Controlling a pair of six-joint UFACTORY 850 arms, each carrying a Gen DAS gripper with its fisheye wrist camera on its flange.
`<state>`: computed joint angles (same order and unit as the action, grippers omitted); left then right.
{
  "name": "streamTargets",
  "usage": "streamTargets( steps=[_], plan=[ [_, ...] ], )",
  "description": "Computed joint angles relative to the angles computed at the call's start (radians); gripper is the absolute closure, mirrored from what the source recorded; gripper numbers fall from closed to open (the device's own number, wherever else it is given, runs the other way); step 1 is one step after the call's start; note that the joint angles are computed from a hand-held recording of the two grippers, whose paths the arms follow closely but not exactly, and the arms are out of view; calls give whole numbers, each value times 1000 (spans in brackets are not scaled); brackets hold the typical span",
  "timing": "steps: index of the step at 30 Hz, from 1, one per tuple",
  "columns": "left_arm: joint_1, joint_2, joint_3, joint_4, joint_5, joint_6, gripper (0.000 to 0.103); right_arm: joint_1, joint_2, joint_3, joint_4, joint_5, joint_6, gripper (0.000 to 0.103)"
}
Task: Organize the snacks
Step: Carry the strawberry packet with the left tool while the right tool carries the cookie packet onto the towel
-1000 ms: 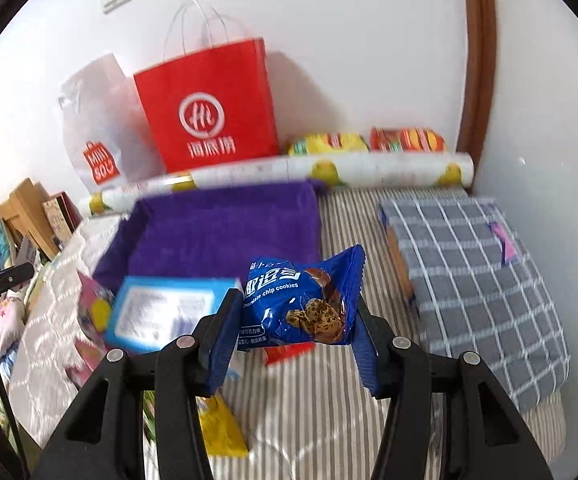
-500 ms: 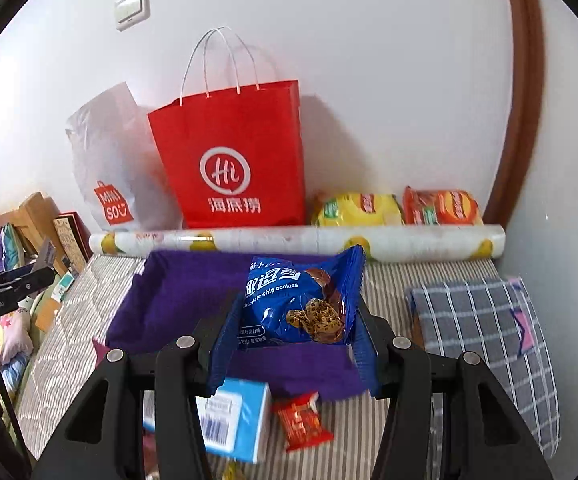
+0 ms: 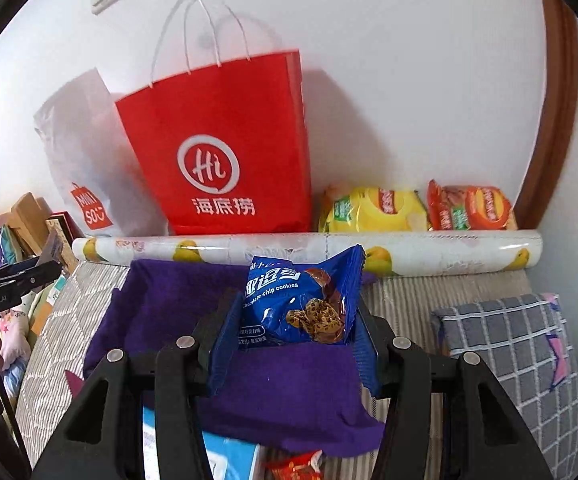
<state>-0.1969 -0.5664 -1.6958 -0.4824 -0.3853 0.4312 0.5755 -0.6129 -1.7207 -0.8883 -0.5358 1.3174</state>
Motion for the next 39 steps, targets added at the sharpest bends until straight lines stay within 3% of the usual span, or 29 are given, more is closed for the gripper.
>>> streamTargets(
  steps=[10, 19, 39],
  plan=[
    [-24, -179, -204, 122, -90, -103, 46, -61, -142, -147, 236, 43, -239, 52],
    [-46, -322, -383, 239, -195, -184, 46, -80, -267, -281, 398, -40, -451, 52],
    [-60, -452, -560, 269, -322, -209, 46, -100, -361, -377, 585, -130, -618, 51]
  ],
)
